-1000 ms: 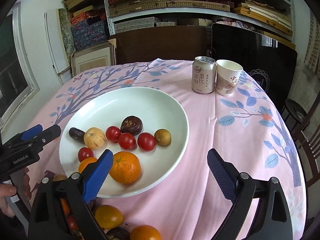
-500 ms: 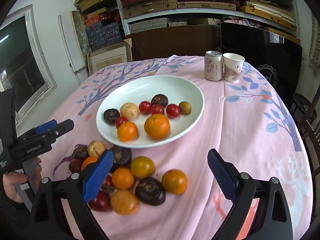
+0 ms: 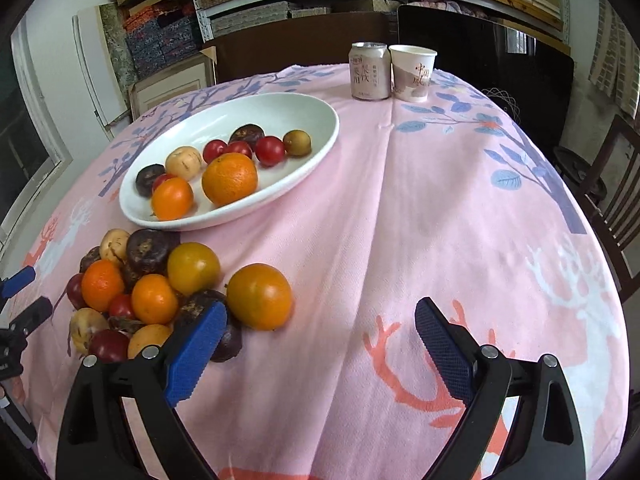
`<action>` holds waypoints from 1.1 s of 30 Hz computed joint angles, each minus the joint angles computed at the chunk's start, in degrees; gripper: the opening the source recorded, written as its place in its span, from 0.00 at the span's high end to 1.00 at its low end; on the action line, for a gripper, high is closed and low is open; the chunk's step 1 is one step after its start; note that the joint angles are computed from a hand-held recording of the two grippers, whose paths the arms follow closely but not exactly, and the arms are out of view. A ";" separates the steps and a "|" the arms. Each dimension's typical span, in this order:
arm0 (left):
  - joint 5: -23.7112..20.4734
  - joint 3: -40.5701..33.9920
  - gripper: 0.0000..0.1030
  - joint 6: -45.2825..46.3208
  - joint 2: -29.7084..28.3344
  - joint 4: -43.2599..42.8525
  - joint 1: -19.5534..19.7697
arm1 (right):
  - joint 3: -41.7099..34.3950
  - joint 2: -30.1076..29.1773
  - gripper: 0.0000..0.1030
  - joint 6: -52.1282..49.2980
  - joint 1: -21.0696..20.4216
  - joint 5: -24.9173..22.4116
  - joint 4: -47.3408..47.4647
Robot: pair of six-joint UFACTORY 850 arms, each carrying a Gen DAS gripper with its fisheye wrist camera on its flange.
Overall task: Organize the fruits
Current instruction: 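Withdraw both open grippers back to the fruit pile, then grasp a red fruit with the left gripper while the right grasps an orange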
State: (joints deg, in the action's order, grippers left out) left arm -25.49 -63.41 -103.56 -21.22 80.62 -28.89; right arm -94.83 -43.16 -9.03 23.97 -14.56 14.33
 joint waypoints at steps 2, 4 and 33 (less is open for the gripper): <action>-0.59 -0.50 0.04 4.56 -0.84 -1.94 -0.20 | -0.69 -0.55 0.06 -2.87 -0.07 -0.14 3.51; -0.01 -1.97 0.04 11.86 -2.22 -7.70 0.31 | -1.85 -1.08 0.06 1.00 0.29 -0.38 -0.90; 10.89 -4.77 0.64 6.15 -4.31 -1.99 2.33 | 0.95 0.36 0.67 -26.21 -0.15 1.41 23.88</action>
